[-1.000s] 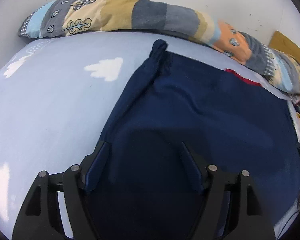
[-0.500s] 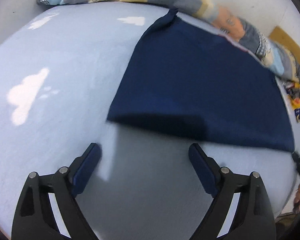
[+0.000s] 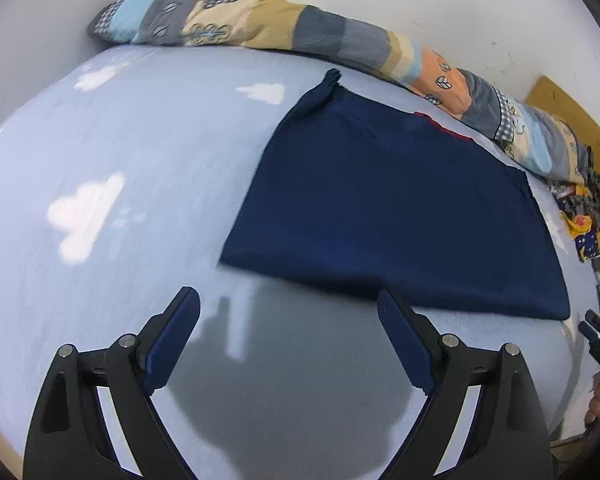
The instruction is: Fold large clothes
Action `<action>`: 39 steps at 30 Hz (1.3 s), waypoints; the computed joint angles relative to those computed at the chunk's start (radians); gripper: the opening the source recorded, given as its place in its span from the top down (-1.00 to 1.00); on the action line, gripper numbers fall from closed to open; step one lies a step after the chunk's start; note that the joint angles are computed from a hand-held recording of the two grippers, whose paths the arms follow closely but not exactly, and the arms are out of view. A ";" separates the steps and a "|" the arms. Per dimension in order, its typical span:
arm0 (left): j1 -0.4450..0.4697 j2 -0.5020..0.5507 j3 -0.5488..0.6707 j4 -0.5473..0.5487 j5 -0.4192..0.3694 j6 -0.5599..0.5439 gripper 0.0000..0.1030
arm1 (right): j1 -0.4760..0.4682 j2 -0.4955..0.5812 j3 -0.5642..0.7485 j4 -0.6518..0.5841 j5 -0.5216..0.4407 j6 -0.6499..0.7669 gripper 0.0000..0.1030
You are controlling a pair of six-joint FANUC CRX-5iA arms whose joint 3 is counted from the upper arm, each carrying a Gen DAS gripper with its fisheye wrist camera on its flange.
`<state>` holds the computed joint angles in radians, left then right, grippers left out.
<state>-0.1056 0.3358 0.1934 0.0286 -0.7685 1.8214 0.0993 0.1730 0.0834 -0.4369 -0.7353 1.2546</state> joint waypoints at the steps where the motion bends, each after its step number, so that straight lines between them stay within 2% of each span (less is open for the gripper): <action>1: -0.005 0.019 0.029 -0.015 -0.010 0.008 -0.77 | 0.002 0.009 0.003 -0.001 0.001 0.002 0.25; 5: -0.023 0.090 0.094 -0.038 -0.017 0.013 -0.77 | 0.015 0.079 0.051 0.036 -0.026 -0.017 0.26; 7: -0.025 0.143 0.151 -0.045 -0.080 0.011 -0.78 | 0.020 0.106 0.055 0.083 -0.045 -0.077 0.32; 9: -0.027 0.158 0.158 -0.056 -0.092 0.008 -0.83 | -0.014 0.112 0.052 0.003 -0.045 -0.043 0.42; 12: -0.024 0.145 0.127 -0.061 -0.070 0.003 -0.94 | -0.017 0.109 0.032 0.043 -0.048 -0.051 0.92; 13: -0.021 0.144 0.121 -0.061 -0.072 0.011 -0.98 | -0.028 0.108 0.030 0.020 -0.052 -0.037 1.00; 16: 0.008 0.120 0.044 0.025 -0.027 -0.015 -1.00 | -0.069 0.097 0.022 -0.057 -0.062 -0.041 1.00; 17: 0.003 0.111 0.039 0.005 -0.032 -0.007 -1.00 | -0.071 0.091 0.015 -0.059 -0.063 -0.048 1.00; 20: -0.042 0.097 0.061 -0.133 -0.107 0.039 -1.00 | -0.034 0.055 -0.023 0.045 -0.056 -0.111 1.00; 21: -0.048 0.078 0.038 -0.146 -0.095 0.047 -1.00 | -0.023 0.040 -0.037 0.072 -0.057 -0.131 1.00; 24: -0.049 0.015 -0.034 -0.130 -0.074 0.069 -1.00 | -0.007 -0.017 -0.083 0.100 -0.052 -0.168 0.78; 26: -0.057 -0.027 -0.080 -0.138 -0.054 0.079 -1.00 | -0.005 -0.052 -0.109 0.091 -0.051 -0.163 0.38; 28: -0.060 -0.058 -0.116 -0.134 -0.038 0.085 -1.00 | -0.005 -0.086 -0.135 0.069 -0.034 -0.157 0.26; 32: -0.051 -0.101 -0.168 -0.103 -0.011 0.085 -1.00 | -0.009 -0.115 -0.151 0.025 -0.024 -0.140 0.25; 35: -0.037 -0.094 -0.167 -0.056 0.009 0.064 -1.00 | -0.010 -0.116 -0.151 0.011 -0.023 -0.132 0.23; 39: -0.016 -0.090 -0.176 0.032 0.038 0.018 -1.00 | -0.032 -0.107 -0.142 -0.068 -0.016 -0.098 0.17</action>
<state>-0.1213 0.2456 0.0172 0.0611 -0.7310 1.8399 0.0670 0.0656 -0.0591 -0.5045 -0.7514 1.1564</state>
